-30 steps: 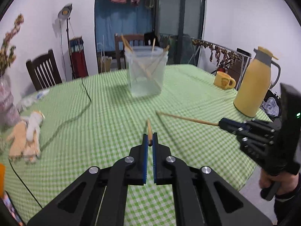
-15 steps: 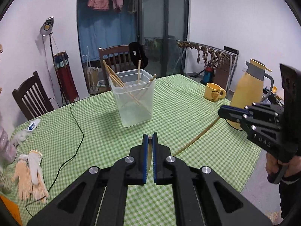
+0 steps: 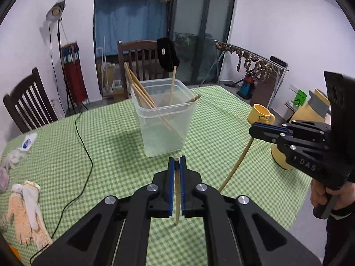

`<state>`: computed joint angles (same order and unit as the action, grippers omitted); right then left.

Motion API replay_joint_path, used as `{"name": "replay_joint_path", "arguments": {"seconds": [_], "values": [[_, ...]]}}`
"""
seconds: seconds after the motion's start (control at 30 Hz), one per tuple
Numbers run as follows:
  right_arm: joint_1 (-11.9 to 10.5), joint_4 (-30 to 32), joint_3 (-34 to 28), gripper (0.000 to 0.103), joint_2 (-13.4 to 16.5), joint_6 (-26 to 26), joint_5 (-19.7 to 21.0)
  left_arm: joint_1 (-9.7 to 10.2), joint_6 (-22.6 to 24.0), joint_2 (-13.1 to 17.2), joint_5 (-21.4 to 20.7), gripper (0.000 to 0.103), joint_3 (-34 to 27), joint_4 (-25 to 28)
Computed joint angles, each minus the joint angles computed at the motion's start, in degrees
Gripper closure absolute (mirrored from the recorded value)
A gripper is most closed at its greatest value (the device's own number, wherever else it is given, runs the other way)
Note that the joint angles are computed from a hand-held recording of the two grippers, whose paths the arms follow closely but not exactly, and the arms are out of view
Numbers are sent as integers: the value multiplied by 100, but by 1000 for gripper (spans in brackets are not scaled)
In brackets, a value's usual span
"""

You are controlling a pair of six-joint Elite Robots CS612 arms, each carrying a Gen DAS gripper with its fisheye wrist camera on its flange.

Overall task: Organize utensils
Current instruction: 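Lift both held chopsticks and carry them over the clear container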

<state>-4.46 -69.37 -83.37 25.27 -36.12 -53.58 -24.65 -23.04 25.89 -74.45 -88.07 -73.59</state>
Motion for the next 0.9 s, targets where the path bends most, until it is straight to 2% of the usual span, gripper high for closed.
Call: {"name": "replay_joint_path", "arguments": {"seconds": [0.13, 0.47, 0.53, 0.7, 0.9], "values": [[20, 167, 46, 98, -81, -262, -174, 13, 42, -59, 12, 101, 44, 157], [39, 453, 216, 99, -256, -519, -272, 49, -12, -146, -206, 102, 27, 429], [46, 344, 247, 99, -285, -476, -310, 42, -14, -191, -196, 102, 46, 424], [47, 165, 540, 99, -594, -339, -120, 25, 167, -490, -30, 102, 242, 290], [164, -498, 1170, 99, -1101, -135, -55, 50, 443, -995, 241, 102, 805, -18]]}}
